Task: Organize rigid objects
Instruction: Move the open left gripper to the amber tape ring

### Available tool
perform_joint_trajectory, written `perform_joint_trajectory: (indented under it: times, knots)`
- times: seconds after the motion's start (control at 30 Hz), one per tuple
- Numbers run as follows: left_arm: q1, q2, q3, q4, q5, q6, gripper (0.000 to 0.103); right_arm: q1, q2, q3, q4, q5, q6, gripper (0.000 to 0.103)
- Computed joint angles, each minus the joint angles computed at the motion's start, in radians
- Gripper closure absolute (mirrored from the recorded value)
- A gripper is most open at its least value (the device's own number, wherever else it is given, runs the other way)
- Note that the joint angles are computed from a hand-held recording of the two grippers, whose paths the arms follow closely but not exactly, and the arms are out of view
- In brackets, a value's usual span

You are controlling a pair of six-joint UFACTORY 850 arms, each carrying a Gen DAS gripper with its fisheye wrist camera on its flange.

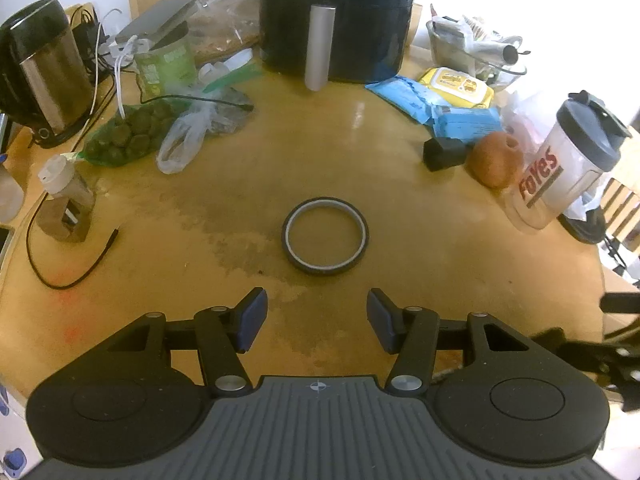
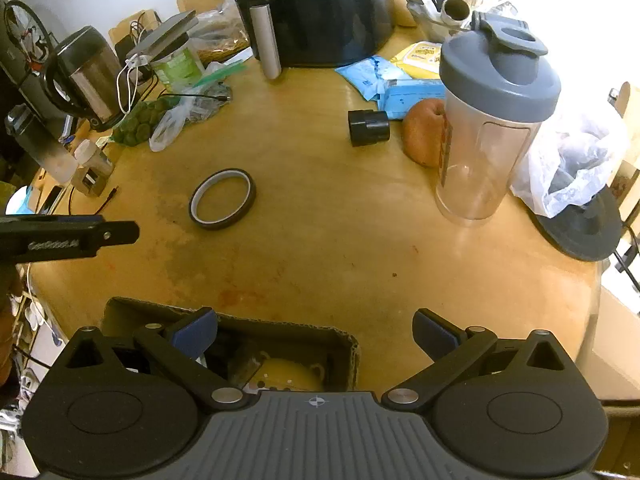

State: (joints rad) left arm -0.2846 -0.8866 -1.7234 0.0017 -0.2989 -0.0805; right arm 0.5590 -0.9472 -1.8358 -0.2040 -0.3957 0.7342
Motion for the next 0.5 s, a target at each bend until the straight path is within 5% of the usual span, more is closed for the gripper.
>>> perform_joint_trajectory:
  times: [0.5]
  knots:
    - [0.005, -0.189, -0.252, 0.062, -0.098, -0.026, 0.049, -0.014, 0.023, 0.042, 0.111, 0.046, -0.098, 0.000]
